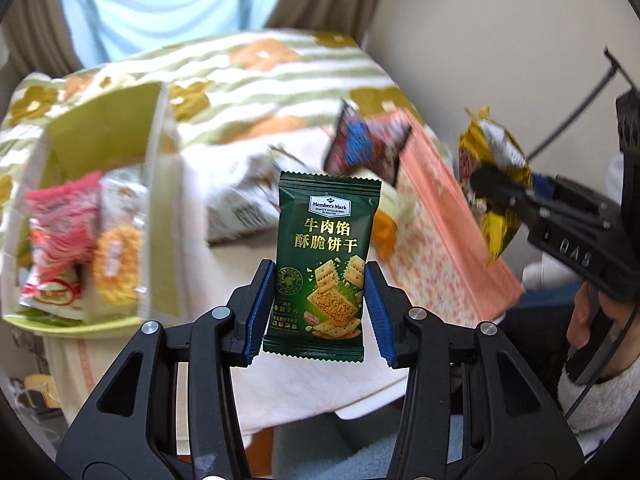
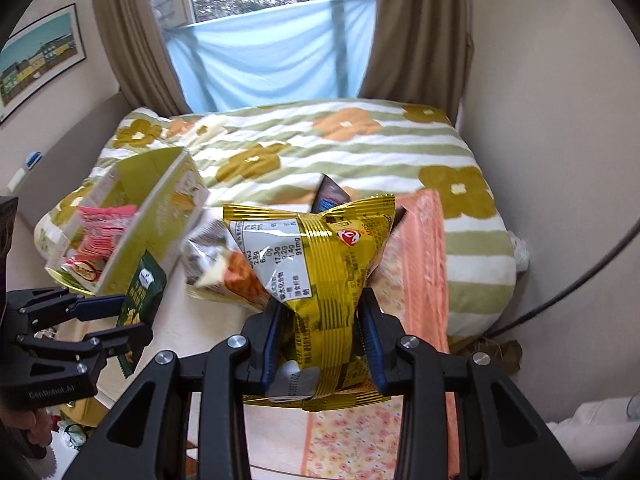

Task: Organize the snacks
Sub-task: 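Carry both snacks over the yellow box and open both tools to drop them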

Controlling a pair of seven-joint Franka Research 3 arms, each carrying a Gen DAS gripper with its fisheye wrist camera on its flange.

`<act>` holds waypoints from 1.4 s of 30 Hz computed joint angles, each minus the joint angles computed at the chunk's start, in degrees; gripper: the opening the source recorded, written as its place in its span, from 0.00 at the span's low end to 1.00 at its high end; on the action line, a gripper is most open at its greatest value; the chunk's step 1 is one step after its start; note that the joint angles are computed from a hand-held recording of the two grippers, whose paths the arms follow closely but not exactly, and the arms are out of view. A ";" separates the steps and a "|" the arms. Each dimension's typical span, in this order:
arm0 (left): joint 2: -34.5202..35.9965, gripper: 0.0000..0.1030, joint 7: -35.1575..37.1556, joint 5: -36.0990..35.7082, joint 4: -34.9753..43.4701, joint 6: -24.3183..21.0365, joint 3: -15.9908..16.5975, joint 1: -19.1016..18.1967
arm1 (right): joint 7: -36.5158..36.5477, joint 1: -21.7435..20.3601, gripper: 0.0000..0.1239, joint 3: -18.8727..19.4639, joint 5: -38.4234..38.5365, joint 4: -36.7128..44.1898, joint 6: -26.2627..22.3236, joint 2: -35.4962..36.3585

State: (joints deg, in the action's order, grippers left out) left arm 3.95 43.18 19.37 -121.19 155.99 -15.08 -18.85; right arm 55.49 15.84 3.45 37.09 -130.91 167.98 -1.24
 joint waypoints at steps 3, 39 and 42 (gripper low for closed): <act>-3.04 0.40 -1.62 1.27 -1.83 0.73 1.07 1.21 | -2.84 1.03 0.27 0.76 2.81 2.93 -1.61 0.67; 8.58 0.40 49.34 -33.59 6.40 -2.76 7.91 24.81 | 35.58 16.94 0.27 1.86 -27.97 62.95 -23.27 43.37; 9.88 0.42 45.83 -29.88 7.50 -4.85 8.10 24.77 | 35.41 16.27 0.27 2.38 -27.53 66.10 -25.59 45.50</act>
